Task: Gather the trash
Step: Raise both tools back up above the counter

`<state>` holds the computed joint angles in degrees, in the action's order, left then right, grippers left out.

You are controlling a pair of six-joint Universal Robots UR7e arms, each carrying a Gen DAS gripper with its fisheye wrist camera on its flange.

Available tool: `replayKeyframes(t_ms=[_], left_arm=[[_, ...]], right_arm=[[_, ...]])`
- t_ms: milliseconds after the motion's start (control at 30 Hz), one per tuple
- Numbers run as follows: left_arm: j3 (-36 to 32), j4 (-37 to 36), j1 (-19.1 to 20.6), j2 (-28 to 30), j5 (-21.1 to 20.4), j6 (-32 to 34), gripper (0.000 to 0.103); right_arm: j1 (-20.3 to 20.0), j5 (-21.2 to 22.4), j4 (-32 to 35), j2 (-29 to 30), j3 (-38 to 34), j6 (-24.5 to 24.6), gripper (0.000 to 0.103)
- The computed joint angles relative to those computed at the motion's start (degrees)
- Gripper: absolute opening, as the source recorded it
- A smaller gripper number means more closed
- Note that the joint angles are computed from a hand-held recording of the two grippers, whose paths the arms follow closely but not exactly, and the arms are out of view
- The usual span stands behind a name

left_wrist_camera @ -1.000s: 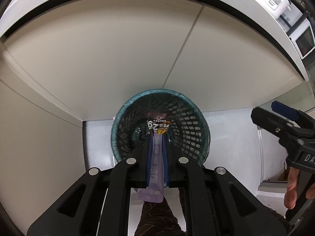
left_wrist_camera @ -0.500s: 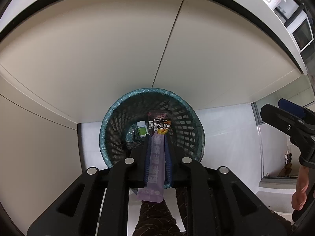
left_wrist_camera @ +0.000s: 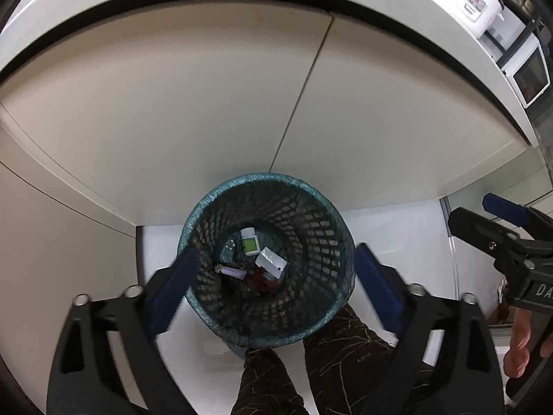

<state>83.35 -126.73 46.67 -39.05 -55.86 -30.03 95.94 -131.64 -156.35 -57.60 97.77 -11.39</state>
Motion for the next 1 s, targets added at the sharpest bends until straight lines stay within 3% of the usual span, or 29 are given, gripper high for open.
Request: replayKeyframes(t_ms=[367,700,1000], left_arm=[[-3.3,1.4,-1.9,-2.9,3.9,2.5,0.097],[-10.2,3.0,-2.9,-3.0,7.9,3.8,0.096],[-21.7,7.3,-2.1,0.6,10.3,5.7,0.096]], right_arm=[[3.0,0.1,-2.2,0.1,-2.8,-5.4,0.093],[6.2,-0.1,-1.0,0.9,-10.4,-5.3,0.093],[7.7,0.1,1.5,4.1,-20.1,-7.0,0.093]])
